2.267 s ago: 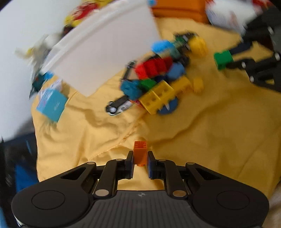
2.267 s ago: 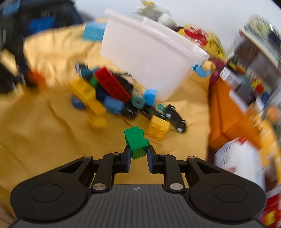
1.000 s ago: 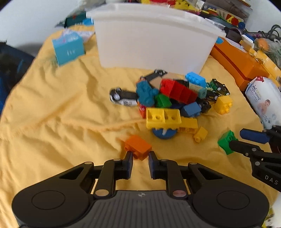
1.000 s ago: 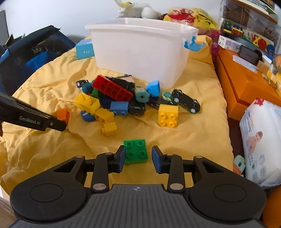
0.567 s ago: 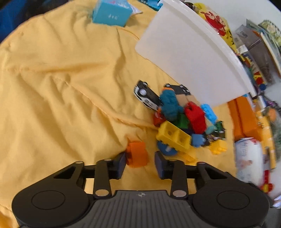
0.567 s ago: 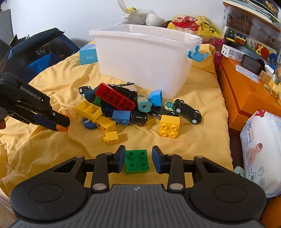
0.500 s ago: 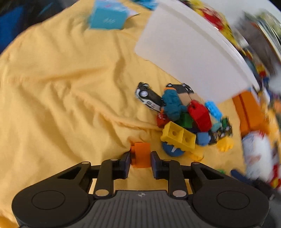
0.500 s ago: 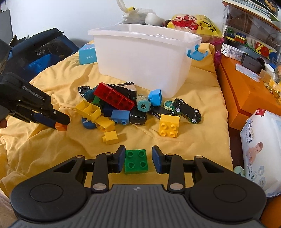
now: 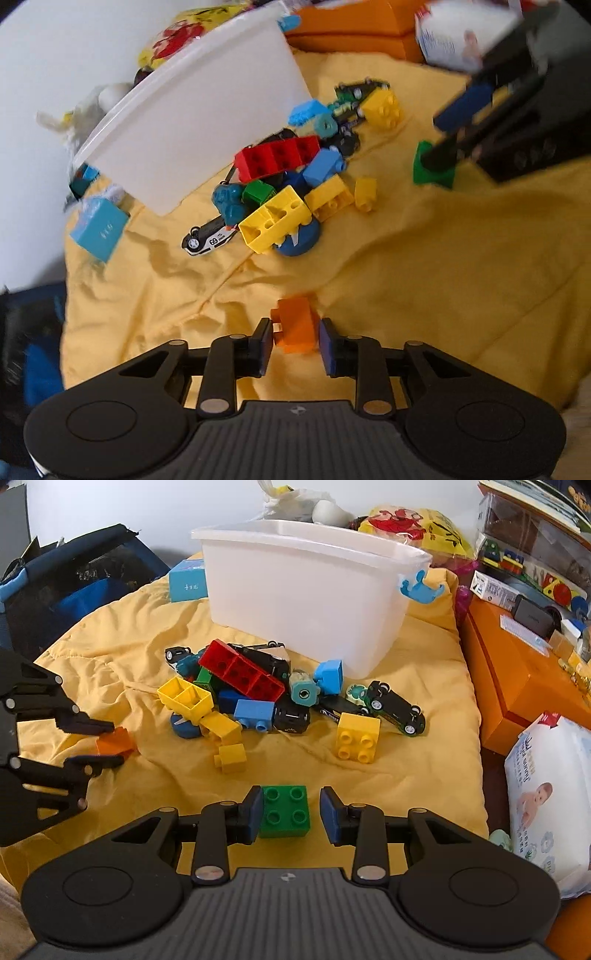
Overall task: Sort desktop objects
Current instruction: 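Carry both bricks over the white bin and open both tools to drop them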
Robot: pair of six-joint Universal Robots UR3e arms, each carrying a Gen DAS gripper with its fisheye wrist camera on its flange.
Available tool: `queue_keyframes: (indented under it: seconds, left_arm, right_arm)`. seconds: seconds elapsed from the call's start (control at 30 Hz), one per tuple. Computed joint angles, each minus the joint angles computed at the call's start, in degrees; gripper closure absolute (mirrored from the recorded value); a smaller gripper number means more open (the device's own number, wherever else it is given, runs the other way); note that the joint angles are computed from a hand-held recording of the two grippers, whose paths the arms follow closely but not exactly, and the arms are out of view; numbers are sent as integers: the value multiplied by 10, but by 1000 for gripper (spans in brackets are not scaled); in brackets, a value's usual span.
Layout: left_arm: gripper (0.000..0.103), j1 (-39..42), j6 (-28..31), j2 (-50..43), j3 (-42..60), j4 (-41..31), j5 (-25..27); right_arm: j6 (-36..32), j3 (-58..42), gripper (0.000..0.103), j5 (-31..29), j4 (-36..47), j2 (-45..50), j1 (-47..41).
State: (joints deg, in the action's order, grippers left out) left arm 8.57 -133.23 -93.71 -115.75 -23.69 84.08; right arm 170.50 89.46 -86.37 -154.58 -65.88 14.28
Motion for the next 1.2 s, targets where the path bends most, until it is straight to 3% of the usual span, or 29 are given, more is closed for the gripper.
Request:
queue_keyframes:
  seconds: [0.17,0.3,0.37,0.5,0.67,0.73,0.83,0.97,1.07,1.2]
  left_arm:
    - [69,53,-23,48,-8,-70,-94]
    - [67,101,-159,33,21,-84,-130]
    - [69,129,-225,17,52,-136,-156]
    - [71,165,-279,-14,89,-217,-212]
    - [71,145,-267,-36,89,-201,-209]
    - [80,125,-259,-49,98,-196,-191]
    - [85,105,-235,-47,86,-158,-170]
    - [86,117,-220,-38,87,-173,-192]
    - [85,124,-216,-30,107,-187,-211]
    - [86,139,-231,-31,198,-212,-260]
  right_arm:
    - [8,-1,63,-5,6,0,5]
    - [14,2,62,-13,3,-4,9]
    - [19,4,61,-16,1,-5,11]
    - [21,5,60,-20,2,-5,17]
    - [27,10,60,-26,2,-5,22]
    - [30,13,60,-30,0,-6,23]
    - [33,14,60,-35,-3,-6,23]
    - [41,16,61,-16,-13,5,13]
    - [39,-5,69,-9,20,20,9]
    - [31,-24,69,16,9,-6,-3]
